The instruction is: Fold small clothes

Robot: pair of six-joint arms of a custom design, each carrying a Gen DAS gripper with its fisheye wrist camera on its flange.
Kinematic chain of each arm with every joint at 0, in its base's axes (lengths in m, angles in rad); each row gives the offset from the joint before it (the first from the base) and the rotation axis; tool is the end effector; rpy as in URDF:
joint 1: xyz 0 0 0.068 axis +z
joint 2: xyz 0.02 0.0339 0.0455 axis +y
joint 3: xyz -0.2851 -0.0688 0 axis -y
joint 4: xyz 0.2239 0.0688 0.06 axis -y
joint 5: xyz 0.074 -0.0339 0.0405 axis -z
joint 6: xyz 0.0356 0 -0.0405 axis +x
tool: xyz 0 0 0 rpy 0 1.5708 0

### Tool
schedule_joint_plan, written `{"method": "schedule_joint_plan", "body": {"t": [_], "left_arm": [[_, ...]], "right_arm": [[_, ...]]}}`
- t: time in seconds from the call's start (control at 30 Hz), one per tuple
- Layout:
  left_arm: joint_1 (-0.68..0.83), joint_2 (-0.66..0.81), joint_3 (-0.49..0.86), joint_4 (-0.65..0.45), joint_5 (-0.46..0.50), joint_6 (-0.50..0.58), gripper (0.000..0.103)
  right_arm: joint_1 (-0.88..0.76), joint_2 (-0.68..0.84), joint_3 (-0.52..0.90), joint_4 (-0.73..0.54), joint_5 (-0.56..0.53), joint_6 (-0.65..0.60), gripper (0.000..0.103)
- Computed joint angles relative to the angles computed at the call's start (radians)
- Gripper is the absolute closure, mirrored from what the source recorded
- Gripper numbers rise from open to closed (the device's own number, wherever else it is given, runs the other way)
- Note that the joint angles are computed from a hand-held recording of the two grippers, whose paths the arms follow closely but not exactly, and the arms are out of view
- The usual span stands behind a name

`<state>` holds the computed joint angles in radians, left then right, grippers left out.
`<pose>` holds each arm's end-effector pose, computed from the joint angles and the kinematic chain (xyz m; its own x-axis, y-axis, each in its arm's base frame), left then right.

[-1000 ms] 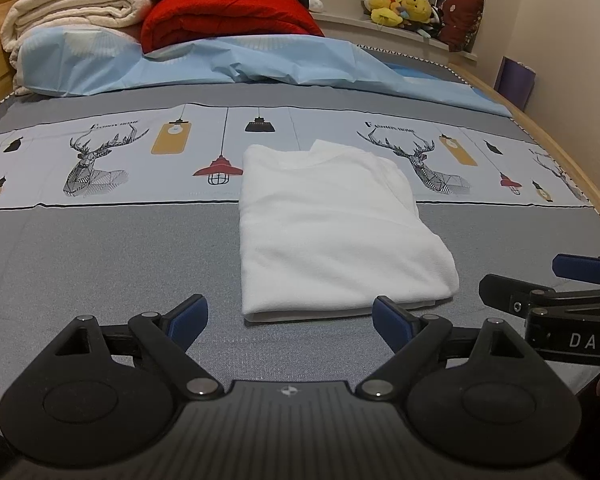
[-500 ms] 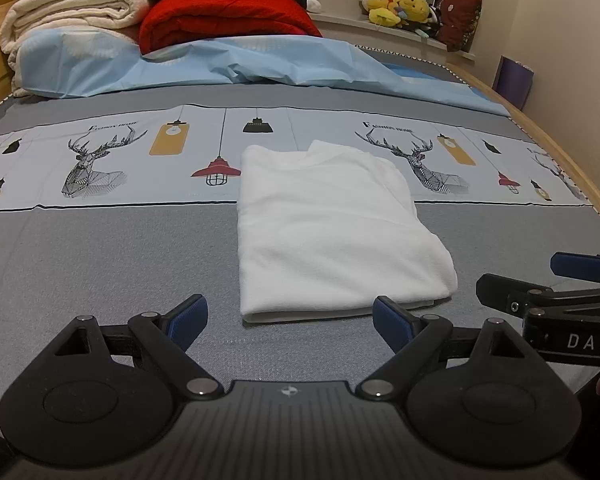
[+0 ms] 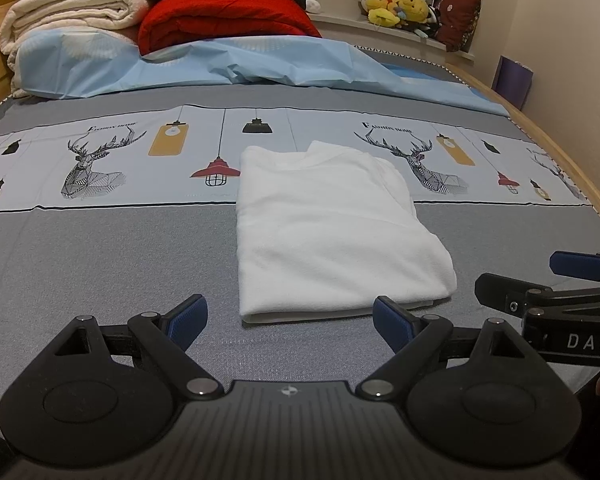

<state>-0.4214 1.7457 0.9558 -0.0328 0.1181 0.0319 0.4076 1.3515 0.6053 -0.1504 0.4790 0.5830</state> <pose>0.3124 -0.1446 0.1973 -0.6532 0.3275 -0.6827 0.5004 0.8634 -0.0646 0.2168 0.0757 0.2013 -0.6470 0.2528 -0.7194 0.3217 0.9459 0.0431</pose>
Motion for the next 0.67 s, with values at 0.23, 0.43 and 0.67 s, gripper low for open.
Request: {"method": "schedule_joint_plan", "body": {"t": [0.23,0.43,0.67], "left_arm": [[-0.001,0.001,0.000,0.002,0.000,-0.001,0.010],[-0.001,0.000,-0.003,0.007,0.002,-0.002,0.010],[-0.001,-0.001,-0.009,0.021,-0.002,-0.004,0.008]], "right_arm": [[0.002,0.002,0.001,0.000,0.001,0.002,0.006],[0.003,0.002,0.002,-0.001,0.002,0.002,0.006],[0.007,0.004,0.004,-0.004,0.004,0.007,0.006]]}}
